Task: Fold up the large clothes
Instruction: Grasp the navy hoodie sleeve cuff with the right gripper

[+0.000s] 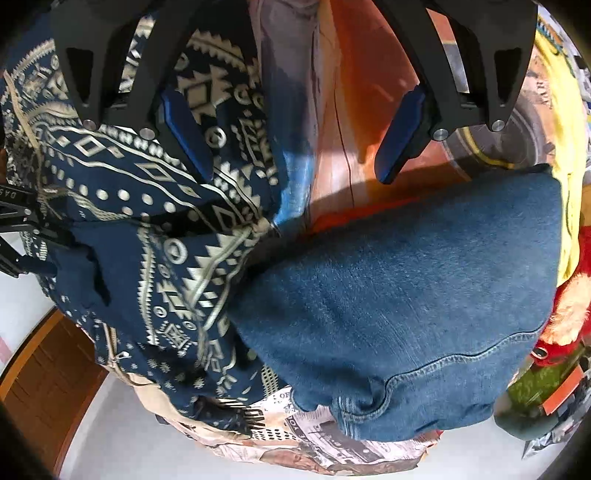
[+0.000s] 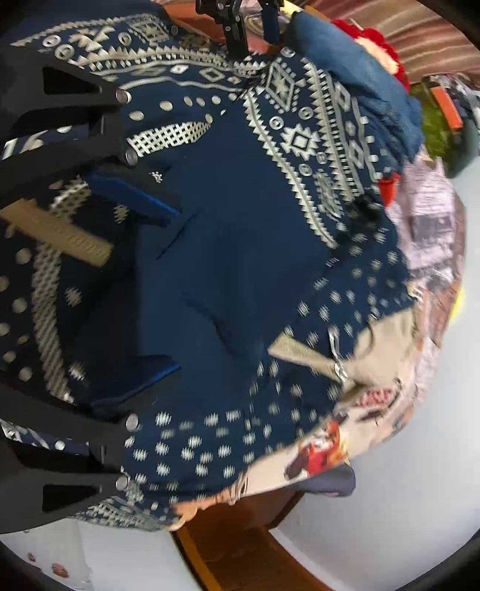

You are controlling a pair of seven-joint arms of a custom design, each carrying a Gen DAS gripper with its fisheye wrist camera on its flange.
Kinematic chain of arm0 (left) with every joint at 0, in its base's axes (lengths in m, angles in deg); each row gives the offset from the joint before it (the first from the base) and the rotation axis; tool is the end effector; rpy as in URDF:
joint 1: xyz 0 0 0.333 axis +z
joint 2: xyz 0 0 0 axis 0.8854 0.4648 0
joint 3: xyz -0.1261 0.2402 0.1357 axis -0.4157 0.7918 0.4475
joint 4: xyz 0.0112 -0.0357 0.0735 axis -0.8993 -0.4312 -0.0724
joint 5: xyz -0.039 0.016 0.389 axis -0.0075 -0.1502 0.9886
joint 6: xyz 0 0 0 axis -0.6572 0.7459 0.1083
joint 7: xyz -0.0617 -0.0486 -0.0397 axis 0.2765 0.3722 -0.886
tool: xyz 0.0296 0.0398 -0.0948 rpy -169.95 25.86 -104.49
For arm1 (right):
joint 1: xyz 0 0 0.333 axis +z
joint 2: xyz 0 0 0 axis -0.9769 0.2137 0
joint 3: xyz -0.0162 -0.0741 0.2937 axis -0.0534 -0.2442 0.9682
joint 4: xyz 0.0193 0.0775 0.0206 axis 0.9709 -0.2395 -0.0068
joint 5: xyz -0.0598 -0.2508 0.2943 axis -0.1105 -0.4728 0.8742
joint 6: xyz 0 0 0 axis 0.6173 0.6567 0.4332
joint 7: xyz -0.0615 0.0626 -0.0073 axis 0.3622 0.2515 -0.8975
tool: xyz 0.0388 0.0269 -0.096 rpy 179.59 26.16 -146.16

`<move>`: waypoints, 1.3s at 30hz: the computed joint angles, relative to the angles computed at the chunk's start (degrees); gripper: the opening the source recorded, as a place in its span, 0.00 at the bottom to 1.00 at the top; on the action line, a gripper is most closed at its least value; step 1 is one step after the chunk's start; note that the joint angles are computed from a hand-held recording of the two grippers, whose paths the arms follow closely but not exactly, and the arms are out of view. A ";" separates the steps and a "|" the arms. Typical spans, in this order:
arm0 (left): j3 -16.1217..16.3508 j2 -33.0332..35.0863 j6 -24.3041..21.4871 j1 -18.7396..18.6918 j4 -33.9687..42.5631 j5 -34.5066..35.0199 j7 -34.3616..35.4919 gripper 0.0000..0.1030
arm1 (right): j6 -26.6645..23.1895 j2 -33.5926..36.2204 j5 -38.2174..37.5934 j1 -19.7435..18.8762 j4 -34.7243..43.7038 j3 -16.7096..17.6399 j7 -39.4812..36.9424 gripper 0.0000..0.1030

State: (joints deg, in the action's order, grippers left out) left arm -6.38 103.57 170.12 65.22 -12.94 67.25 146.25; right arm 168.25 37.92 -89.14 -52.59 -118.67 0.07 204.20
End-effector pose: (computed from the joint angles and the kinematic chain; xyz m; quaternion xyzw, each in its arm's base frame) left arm 0.7435 -0.0720 0.3131 -0.5479 0.8006 -0.2144 0.1133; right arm 0.6098 0.2771 0.3418 -0.7293 0.6427 -0.1923 0.1343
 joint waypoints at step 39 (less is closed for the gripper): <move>2.79 6.91 -3.03 -1.90 9.64 3.15 -20.28 0.79 | 10.94 -23.29 -7.99 -10.69 -30.26 -1.25 27.42 0.14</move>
